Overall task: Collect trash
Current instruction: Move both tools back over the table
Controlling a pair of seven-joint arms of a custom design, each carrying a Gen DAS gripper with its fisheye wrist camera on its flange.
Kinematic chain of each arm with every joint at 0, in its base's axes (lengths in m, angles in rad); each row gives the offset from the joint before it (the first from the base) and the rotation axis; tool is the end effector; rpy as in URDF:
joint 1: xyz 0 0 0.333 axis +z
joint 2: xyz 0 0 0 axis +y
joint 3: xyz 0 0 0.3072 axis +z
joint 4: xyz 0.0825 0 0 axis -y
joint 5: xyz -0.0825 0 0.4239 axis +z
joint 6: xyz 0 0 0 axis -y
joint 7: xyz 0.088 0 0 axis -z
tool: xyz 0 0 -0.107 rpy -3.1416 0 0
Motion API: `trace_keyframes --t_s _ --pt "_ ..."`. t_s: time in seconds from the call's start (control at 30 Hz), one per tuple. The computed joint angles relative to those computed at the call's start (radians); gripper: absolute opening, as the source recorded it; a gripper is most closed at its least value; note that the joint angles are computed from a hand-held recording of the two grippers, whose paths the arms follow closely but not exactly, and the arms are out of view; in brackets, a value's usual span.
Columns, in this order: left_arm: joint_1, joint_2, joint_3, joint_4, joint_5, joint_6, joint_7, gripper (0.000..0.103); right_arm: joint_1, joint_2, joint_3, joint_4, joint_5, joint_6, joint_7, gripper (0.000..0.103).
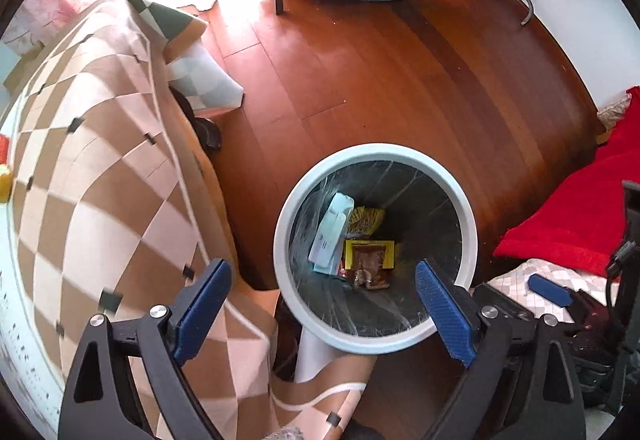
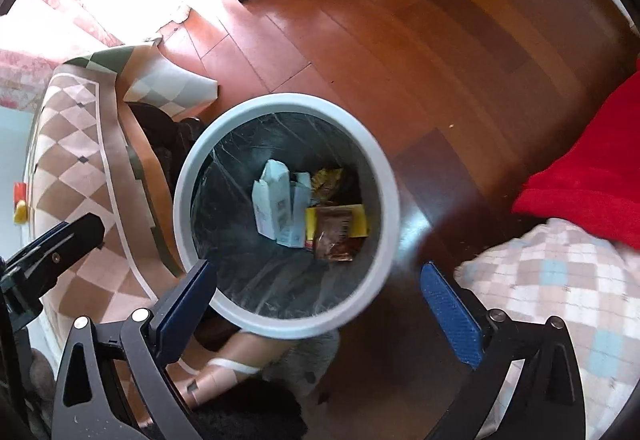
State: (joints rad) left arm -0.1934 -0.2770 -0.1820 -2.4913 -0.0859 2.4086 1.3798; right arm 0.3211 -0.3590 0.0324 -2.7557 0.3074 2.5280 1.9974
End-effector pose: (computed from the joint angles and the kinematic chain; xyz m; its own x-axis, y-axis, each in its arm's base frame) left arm 0.4573 -0.1793 0.3725 -0.1285 -0.9902 0.0547 -0.9763 0.1166 -0.1825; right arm 0.3939 0.1407 0.2990 -0.3000 -0.9279 -0.2213 -0.9501 0.3114 -0.0176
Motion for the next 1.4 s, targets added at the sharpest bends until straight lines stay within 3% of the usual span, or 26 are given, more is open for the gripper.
trace_keyframes --t_s 0.4,0.8,0.97,1.23,1.4 --pt "-0.023 -0.205 -0.003 -0.086 0.016 -0.058 -0.029 0.094 -0.012 -0.242 0.052 -0.032 -0.155 -0.178 0.123 0.103" --pt "-0.04 -0.436 0.029 -0.122 -0.017 -0.118 0.003 0.094 0.016 -0.478 0.082 -0.013 -0.206 -0.332 0.204 0.103" --pt "-0.013 -0.517 0.025 -0.106 0.011 -0.156 -0.006 0.094 0.025 -0.531 0.105 0.041 -0.216 -0.361 0.251 0.103" --pt "0.081 -0.59 0.077 -0.077 0.054 -0.182 -0.013 0.094 0.051 -0.47 0.139 0.193 -0.216 -0.294 0.304 0.103" --pt "0.217 -0.598 0.118 -0.099 0.126 -0.174 -0.014 0.094 0.106 -0.231 0.16 0.376 -0.192 -0.208 0.277 0.103"
